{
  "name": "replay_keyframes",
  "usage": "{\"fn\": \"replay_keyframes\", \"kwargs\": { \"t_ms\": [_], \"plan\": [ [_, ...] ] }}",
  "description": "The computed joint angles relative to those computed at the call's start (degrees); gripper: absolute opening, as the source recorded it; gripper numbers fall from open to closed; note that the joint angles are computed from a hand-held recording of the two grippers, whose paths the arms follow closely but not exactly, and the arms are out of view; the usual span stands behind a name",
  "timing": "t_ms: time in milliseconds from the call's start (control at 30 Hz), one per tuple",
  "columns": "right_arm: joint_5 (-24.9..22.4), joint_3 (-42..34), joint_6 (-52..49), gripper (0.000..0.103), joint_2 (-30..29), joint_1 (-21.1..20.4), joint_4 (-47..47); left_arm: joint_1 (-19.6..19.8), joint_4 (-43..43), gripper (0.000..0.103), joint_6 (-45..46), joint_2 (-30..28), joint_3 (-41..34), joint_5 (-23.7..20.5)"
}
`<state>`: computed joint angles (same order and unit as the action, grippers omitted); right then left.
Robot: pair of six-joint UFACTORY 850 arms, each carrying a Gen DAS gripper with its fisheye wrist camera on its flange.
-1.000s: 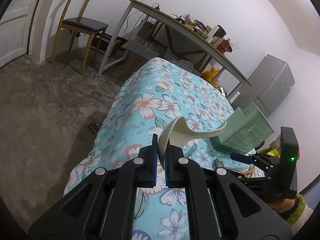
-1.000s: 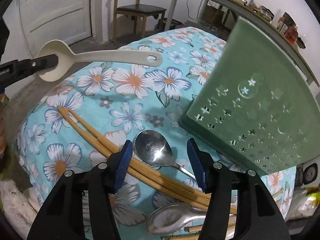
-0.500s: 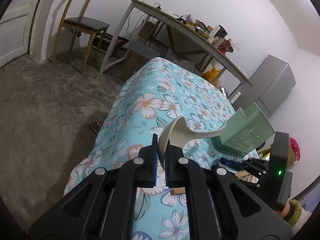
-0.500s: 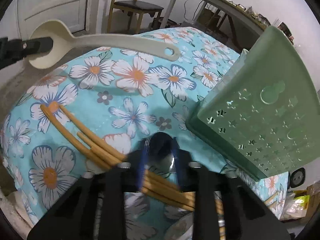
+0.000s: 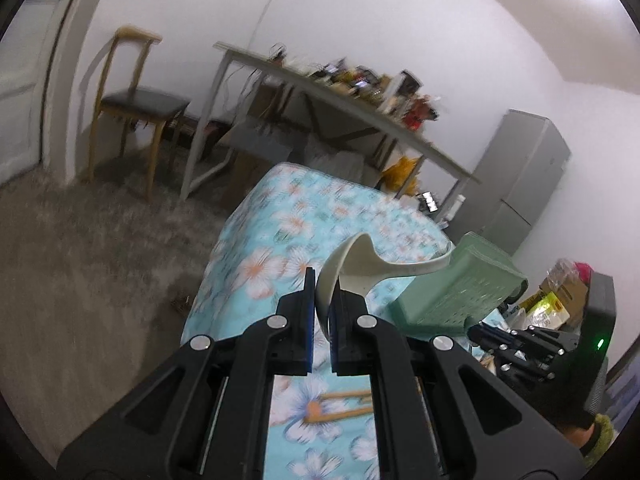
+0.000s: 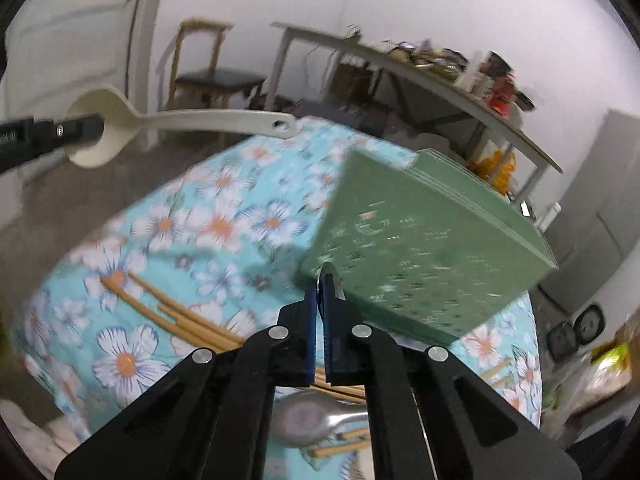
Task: Organize utensils
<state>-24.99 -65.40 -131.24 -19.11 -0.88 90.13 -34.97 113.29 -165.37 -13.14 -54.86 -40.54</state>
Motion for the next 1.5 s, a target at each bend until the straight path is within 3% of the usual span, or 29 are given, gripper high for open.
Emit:
{"fn": "replay_keyframes", "kwargs": {
  "t_ms": [233, 533, 767, 967, 1100, 1267, 1333, 1467, 1500],
  "plan": [
    [-8.02, -6.65, 16.04, 0.003, -2.31, -5.52, -6.87, -0.62, -5.71, 0.005, 22.29, -2.73, -8.77, -0.36],
    [-13.00, -11.84, 20.72, 0.003, -5.43, -9.26, -5.53, -0.60, -26.06, 0.005, 60.17, -8.82, -22.62, 1.29],
    [-18.23, -16.15, 24.98, 0.003, -8.25, -11.93, -5.43, 0.04, -40.18, 0.005, 85.83, -14.17, -33.10, -1.15],
    [-22.50, -20.62, 28.29, 0.003, -10.67, -14.10, -4.42, 0.80, -53.28, 0.005, 107.40, -18.90, -43.44, -6.46],
    [-24.88, -23.17, 30.08, 0.002, -12.04, -14.95, -3.78, 0.61, -56.84, 0.005, 117.70, -21.77, -49.53, -10.69],
    [-27.20, -25.63, 31.76, 0.002, -13.47, -15.69, -3.13, 0.74, -60.25, 0.005, 123.53, -25.15, -55.24, -10.73],
    [-28.47, -26.96, 32.94, 0.002, -14.17, -16.04, -3.18, 1.32, -63.39, 0.007, 124.32, -26.30, -56.99, -8.65],
    [-31.64, -29.80, 34.87, 0.002, -15.23, -16.89, -2.55, 3.65, -73.61, 0.012, 125.71, -26.90, -57.50, -0.36],
    [-32.12, -30.15, 35.03, 0.002, -15.29, -17.02, -2.26, 4.11, -75.14, 0.019, 125.26, -26.80, -57.25, 1.31]
  ]
}}
